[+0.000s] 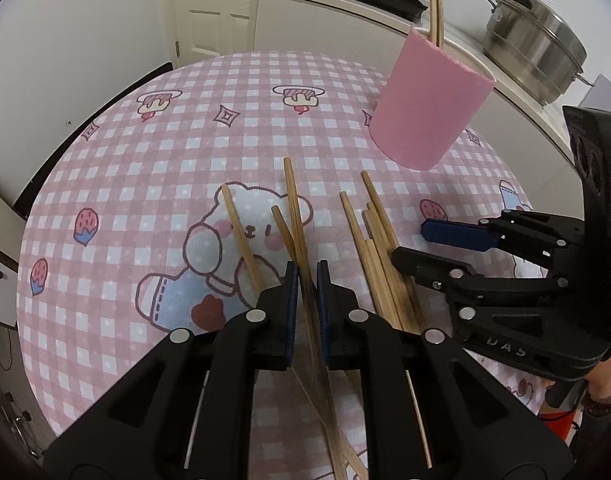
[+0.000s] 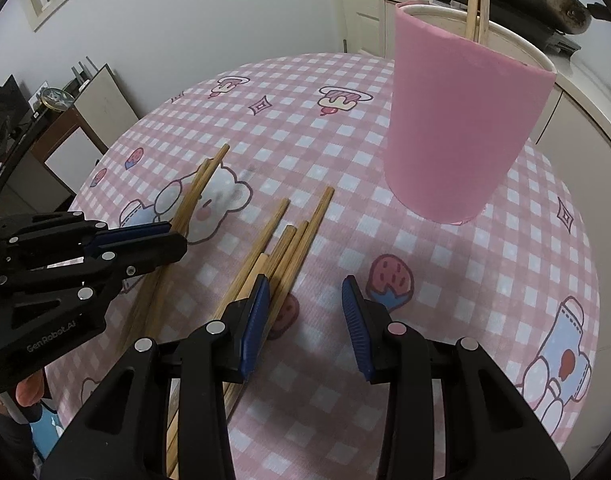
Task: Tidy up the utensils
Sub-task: 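Lower both grippers to the remaining chopsticks and close on one each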
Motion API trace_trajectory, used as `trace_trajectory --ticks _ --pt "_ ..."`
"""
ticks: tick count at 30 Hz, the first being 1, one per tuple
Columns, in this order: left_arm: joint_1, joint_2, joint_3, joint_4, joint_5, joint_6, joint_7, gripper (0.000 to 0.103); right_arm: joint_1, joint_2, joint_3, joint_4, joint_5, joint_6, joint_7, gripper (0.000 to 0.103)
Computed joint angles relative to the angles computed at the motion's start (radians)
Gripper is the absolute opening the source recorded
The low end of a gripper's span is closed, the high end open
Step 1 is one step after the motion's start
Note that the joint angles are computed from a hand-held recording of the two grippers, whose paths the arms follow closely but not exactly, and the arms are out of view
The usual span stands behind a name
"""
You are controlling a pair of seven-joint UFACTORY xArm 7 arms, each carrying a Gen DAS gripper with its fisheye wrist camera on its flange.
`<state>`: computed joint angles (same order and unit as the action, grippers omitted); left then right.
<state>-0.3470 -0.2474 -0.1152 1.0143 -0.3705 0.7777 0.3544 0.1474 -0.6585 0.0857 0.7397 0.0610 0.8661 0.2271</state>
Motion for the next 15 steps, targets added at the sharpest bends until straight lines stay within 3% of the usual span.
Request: trace_trajectory --ticks 15 --pt "0.011 0.02 0.003 0.024 -0.026 0.066 0.002 0.01 -0.013 -0.002 0.004 0.016 -0.017 0.044 -0.021 0.035"
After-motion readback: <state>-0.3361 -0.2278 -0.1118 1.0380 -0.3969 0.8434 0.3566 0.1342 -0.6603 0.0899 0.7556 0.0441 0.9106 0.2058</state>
